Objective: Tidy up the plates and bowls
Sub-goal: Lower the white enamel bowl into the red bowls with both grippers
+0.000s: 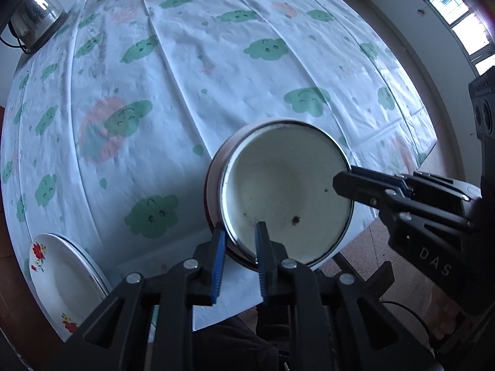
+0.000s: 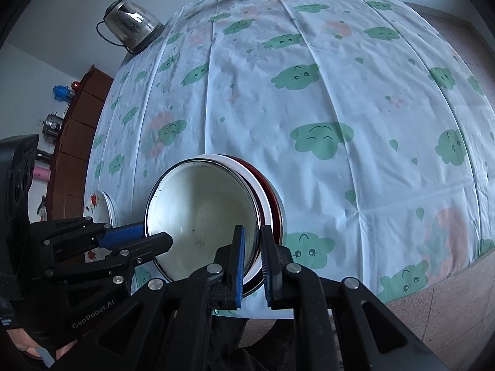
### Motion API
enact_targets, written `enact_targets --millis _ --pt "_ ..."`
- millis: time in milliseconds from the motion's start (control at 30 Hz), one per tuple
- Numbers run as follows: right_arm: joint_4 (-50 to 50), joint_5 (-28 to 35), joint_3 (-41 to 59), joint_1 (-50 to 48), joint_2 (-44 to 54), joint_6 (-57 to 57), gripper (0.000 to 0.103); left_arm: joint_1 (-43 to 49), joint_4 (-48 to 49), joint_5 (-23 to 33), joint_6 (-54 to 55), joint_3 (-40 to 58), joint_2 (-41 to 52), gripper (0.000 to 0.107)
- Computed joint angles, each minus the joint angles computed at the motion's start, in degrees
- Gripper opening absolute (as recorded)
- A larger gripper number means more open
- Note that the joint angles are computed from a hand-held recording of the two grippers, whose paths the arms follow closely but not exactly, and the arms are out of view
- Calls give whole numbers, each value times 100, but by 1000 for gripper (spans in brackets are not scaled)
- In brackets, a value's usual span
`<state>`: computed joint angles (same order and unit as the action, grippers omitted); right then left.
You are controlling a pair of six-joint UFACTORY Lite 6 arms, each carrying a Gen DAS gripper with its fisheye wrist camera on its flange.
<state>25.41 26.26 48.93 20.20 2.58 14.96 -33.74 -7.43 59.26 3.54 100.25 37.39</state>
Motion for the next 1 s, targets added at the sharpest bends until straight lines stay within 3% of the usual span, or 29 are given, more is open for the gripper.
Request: enact_targets --millis 133,400,1000 --pt "-180 -16 11 47 10 134 12 -23 16 -57 -5 -38 -32 15" --pt "-1973 37 156 620 25 1702 12 -53 101 -260 21 -301 -201 15" --pt "-2964 117 193 955 -15 2605 12 12 -61 -308 106 -492 -333 15"
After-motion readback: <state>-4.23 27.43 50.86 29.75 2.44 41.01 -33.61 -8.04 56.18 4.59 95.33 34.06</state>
